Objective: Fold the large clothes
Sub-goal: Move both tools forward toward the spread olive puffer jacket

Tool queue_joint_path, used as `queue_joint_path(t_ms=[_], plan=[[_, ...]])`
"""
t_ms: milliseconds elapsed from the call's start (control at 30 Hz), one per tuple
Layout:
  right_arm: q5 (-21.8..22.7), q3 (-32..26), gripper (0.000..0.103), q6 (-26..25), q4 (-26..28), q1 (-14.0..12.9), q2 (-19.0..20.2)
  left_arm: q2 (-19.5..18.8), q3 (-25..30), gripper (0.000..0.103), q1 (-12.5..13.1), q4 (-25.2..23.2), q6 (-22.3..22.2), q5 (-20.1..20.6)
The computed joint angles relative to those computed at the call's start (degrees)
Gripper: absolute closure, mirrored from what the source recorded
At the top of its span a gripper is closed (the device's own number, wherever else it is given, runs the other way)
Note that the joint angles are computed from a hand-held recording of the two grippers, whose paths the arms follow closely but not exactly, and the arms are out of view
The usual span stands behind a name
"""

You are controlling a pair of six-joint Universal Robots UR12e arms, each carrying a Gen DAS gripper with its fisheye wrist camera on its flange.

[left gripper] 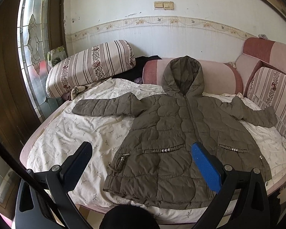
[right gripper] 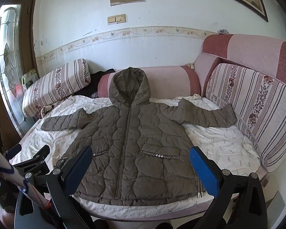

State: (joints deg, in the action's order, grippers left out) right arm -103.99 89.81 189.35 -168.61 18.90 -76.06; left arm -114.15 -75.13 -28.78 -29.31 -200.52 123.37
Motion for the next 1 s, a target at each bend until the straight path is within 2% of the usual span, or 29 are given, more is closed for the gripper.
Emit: queue_joint_path(t_ms=[400, 1000], plan=[[-0.5, -0.5, 0.000, 0.2, 5.0, -0.7, 0.2, -0.3, 0.0, 0.000, 0.1, -1.1, 0.3, -0.8], [0.7, -4.1, 0.000, 4.6, 13.3, -3.4, 3.5, -5.1, 6.8, 0.000, 0.9, -8.1, 0.5, -2.0]])
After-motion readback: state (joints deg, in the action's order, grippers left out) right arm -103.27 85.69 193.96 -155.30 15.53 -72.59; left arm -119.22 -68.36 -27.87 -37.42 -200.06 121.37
